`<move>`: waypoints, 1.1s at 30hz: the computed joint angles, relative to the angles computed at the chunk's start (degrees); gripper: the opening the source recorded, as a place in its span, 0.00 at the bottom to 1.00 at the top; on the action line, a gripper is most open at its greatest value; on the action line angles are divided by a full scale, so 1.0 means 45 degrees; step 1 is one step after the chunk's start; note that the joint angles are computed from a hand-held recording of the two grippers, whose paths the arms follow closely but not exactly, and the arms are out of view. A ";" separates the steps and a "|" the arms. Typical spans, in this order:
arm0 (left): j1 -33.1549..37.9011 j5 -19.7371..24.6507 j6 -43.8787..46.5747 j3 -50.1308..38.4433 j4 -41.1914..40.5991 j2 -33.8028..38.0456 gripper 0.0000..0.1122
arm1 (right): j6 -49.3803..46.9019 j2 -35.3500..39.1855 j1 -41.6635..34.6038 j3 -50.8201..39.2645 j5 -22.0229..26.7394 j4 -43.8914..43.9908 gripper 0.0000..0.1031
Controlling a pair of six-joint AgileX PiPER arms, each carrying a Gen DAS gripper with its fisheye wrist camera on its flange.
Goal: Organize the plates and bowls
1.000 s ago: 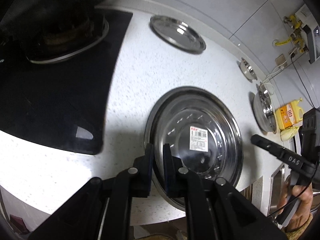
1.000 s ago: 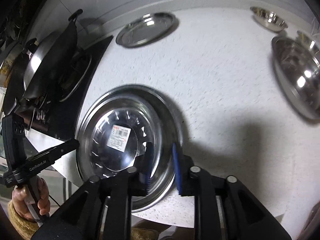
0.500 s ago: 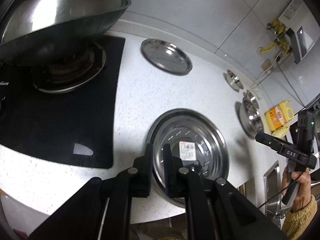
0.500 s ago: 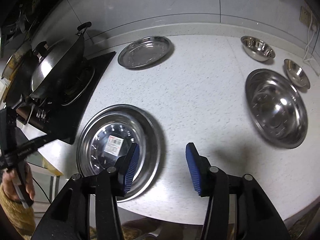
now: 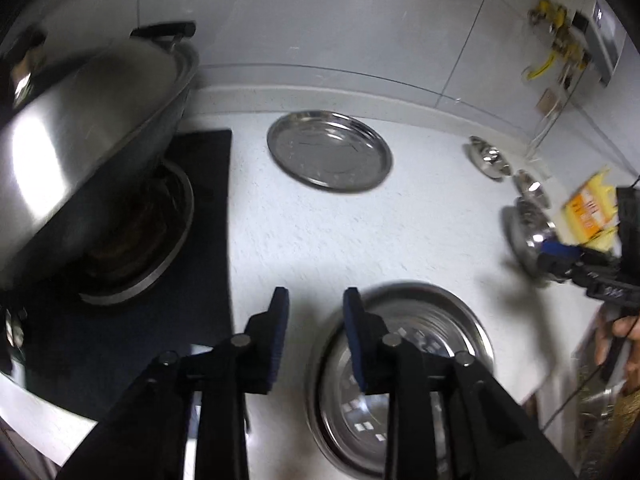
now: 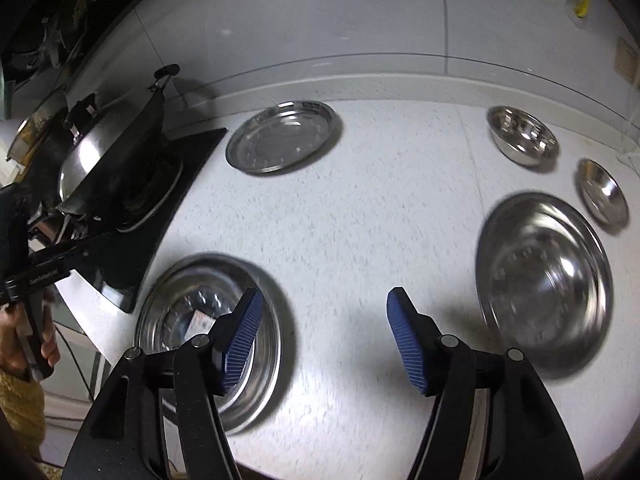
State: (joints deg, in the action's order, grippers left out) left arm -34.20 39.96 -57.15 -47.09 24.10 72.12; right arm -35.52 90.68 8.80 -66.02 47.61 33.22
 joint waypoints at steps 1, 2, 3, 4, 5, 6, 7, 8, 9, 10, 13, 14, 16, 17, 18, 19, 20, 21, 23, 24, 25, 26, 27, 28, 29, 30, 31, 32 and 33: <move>0.0104 -0.0012 0.0004 -0.0261 0.0179 0.0371 0.37 | -0.0321 0.0346 -0.0066 -0.0301 0.0047 0.0258 0.60; 0.0241 -0.0084 0.0072 -0.0481 0.0218 0.0709 0.42 | -0.0483 0.0637 -0.0098 -0.0569 0.0075 0.0394 0.61; 0.0495 -0.0208 0.0259 -0.0746 0.0156 0.1087 0.48 | -0.0596 0.0952 -0.0109 -0.0865 0.0104 0.0498 0.64; 0.0679 -0.0338 0.0391 -0.0919 0.0128 0.1366 0.52 | -0.0735 0.1291 -0.0130 -0.1186 0.0152 0.0641 0.66; 0.0809 -0.0434 0.0486 -0.1057 0.0129 0.1598 0.53 | -0.0829 0.1644 -0.0151 -0.1531 0.0236 0.0786 0.67; 0.1039 -0.0560 0.0738 -0.1312 0.0031 0.1923 0.53 | -0.0868 0.1887 -0.0150 -0.1770 0.0298 0.0878 0.69; 0.1322 -0.0685 0.1080 -0.1614 -0.0149 0.2278 0.53 | -0.0848 0.2267 -0.0125 -0.2180 0.0384 0.0910 0.72; 0.1437 -0.0731 0.1179 -0.1749 -0.0173 0.2468 0.53 | -0.0750 0.2591 -0.0061 -0.2555 0.0424 0.0867 0.73; 0.1633 -0.0733 0.1409 -0.2034 -0.0270 0.2774 0.53 | -0.0714 0.2846 -0.0037 -0.2867 0.0495 0.0880 0.74; 0.1879 -0.0714 0.1735 -0.2389 -0.0415 0.3147 0.53 | -0.0705 0.3162 0.0004 -0.3258 0.0636 0.0961 0.75; 0.2496 -0.0634 0.2522 -0.3422 -0.0788 0.4327 0.53 | -0.0532 0.4163 0.0238 -0.4606 0.0969 0.0863 0.79; 0.2613 -0.0647 0.2623 -0.3681 -0.0859 0.4661 0.53 | -0.0490 0.4392 0.0302 -0.4921 0.1034 0.0828 0.79; 0.2996 -0.0666 0.3147 -0.4196 -0.1208 0.5286 0.53 | -0.0334 0.5139 0.0426 -0.5960 0.1372 0.0859 0.79; 0.3188 -0.0673 0.3417 -0.4461 -0.1384 0.5591 0.53 | -0.0201 0.5517 0.0532 -0.6499 0.1471 0.0780 0.79; 0.3345 -0.0691 0.3481 -0.4686 -0.1416 0.5857 0.53 | -0.0062 0.5913 0.0642 -0.7067 0.1570 0.0655 0.79; 0.3570 -0.0759 0.3621 -0.4988 -0.1532 0.6210 0.53 | 0.0006 0.6212 0.0699 -0.7480 0.1663 0.0576 0.79; 0.3675 -0.0750 0.3713 -0.5338 -0.1655 0.6564 0.53 | 0.0156 0.6556 0.0811 -0.7970 0.1752 0.0431 0.79; 0.3849 -0.0814 0.3804 -0.5558 -0.1796 0.6840 0.53 | 0.0337 0.6990 0.0972 -0.8617 0.1848 0.0250 0.79; 0.4096 -0.0887 0.4022 -0.6146 -0.2166 0.7481 0.53 | 0.0474 0.7647 0.1117 -0.9592 0.2108 0.0107 0.79; 0.4246 -0.0928 0.4344 -0.6465 -0.2562 0.7840 0.53 | 0.0641 0.8020 0.1222 -1.0157 0.2250 0.0008 0.79; 0.4351 -0.0924 0.4483 -0.6777 -0.2781 0.8190 0.53 | 0.0856 0.8419 0.1312 -1.0754 0.2399 -0.0085 0.79; 0.4417 -0.0956 0.4485 -0.6910 -0.2859 0.8375 0.53 | 0.1028 0.8779 0.1348 -1.1293 0.2581 -0.0108 0.79; 0.4496 -0.1000 0.4548 -0.7128 -0.3036 0.8636 0.53 | 0.1223 0.9192 0.1364 -1.1924 0.2845 -0.0043 0.79; 0.4586 -0.0983 0.4591 -0.7393 -0.3233 0.8937 0.53 | 0.1464 0.9656 0.1347 -1.2631 0.3162 0.0079 0.79; 0.4644 -0.0968 0.4558 -0.7536 -0.3298 0.9117 0.53 | 0.1679 1.0045 0.1314 -1.3225 0.3457 0.0171 0.79; 0.4725 -0.0913 0.4549 -0.7779 -0.3427 0.9379 0.53 | 0.2046 1.0576 0.1316 -1.4068 0.3821 0.0206 0.79; 0.4763 -0.0841 0.4556 -0.7970 -0.3477 0.9554 0.53 | 0.2264 1.0922 0.1308 -1.4625 0.4058 0.0248 0.79; 0.4792 -0.0746 0.4493 -0.8208 -0.3431 0.9770 0.53 | 0.2547 1.1387 0.1314 -1.5408 0.4395 0.0302 0.79; 0.4814 -0.0706 0.4446 -0.8330 -0.3402 0.9883 0.53 | 0.2861 1.1898 0.1282 -1.6243 0.4745 0.0405 0.79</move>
State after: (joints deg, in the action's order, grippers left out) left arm -12.53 36.78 -37.15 -84.57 8.79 116.59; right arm -22.64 144.22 14.57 -139.11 68.96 35.04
